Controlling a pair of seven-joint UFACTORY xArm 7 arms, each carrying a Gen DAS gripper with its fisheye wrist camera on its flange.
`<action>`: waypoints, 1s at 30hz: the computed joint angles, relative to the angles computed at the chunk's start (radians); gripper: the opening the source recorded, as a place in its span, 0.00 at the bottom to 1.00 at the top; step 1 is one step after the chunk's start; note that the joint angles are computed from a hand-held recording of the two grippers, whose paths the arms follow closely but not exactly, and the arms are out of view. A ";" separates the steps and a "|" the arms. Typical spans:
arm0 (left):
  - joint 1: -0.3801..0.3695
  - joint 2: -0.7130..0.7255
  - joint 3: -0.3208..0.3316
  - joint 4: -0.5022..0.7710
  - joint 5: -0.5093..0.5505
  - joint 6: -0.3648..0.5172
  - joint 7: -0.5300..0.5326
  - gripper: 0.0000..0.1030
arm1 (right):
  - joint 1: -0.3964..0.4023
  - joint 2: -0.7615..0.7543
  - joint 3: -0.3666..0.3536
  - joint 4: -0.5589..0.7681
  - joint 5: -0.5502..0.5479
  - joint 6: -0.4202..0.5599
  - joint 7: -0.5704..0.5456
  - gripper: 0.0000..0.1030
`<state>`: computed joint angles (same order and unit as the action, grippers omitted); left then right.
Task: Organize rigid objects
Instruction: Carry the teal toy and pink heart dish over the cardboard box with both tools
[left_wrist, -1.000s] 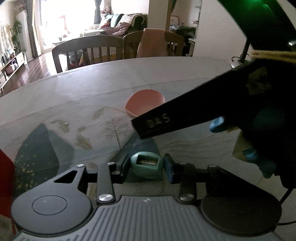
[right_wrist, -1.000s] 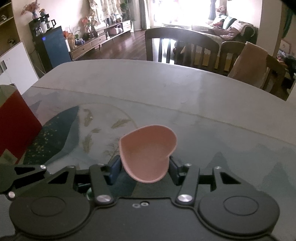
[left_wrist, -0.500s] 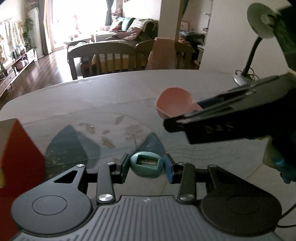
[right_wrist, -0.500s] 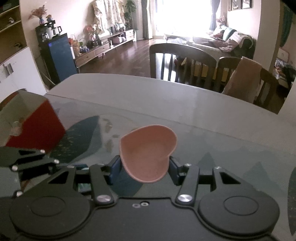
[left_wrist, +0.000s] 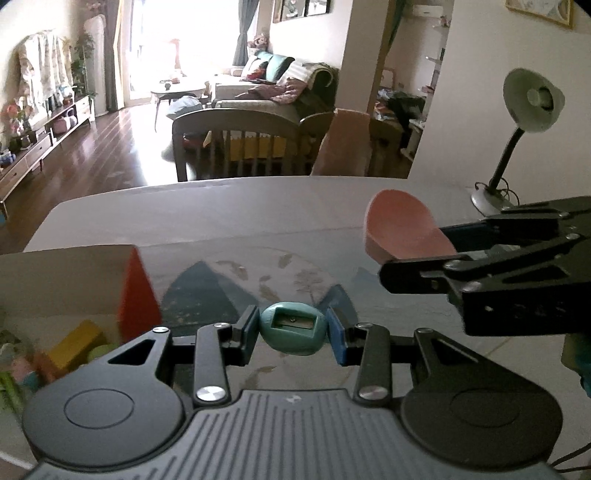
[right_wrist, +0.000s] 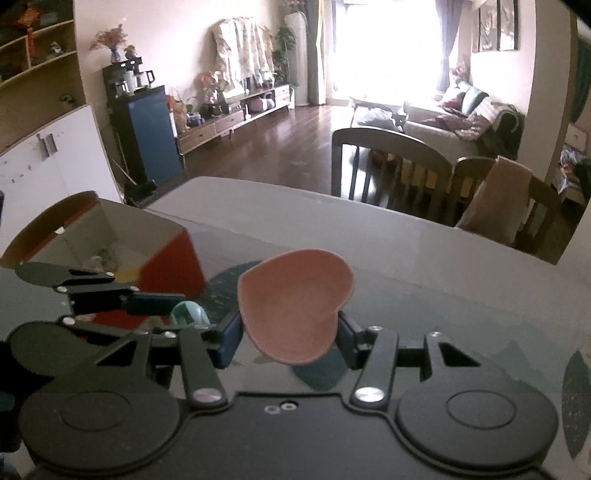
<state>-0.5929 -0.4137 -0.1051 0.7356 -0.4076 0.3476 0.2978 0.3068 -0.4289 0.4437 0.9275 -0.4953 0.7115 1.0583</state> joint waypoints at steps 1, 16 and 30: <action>0.004 -0.012 0.009 -0.001 0.001 0.009 0.004 0.38 | -0.001 0.009 0.014 0.017 -0.005 0.010 0.011 0.51; 0.116 -0.127 0.140 0.008 -0.026 0.144 0.151 0.38 | 0.109 0.261 0.063 0.288 -0.201 0.107 0.150 0.51; 0.243 -0.065 0.224 0.092 -0.083 0.209 0.327 0.38 | 0.306 0.527 -0.043 0.552 -0.327 0.193 0.185 0.51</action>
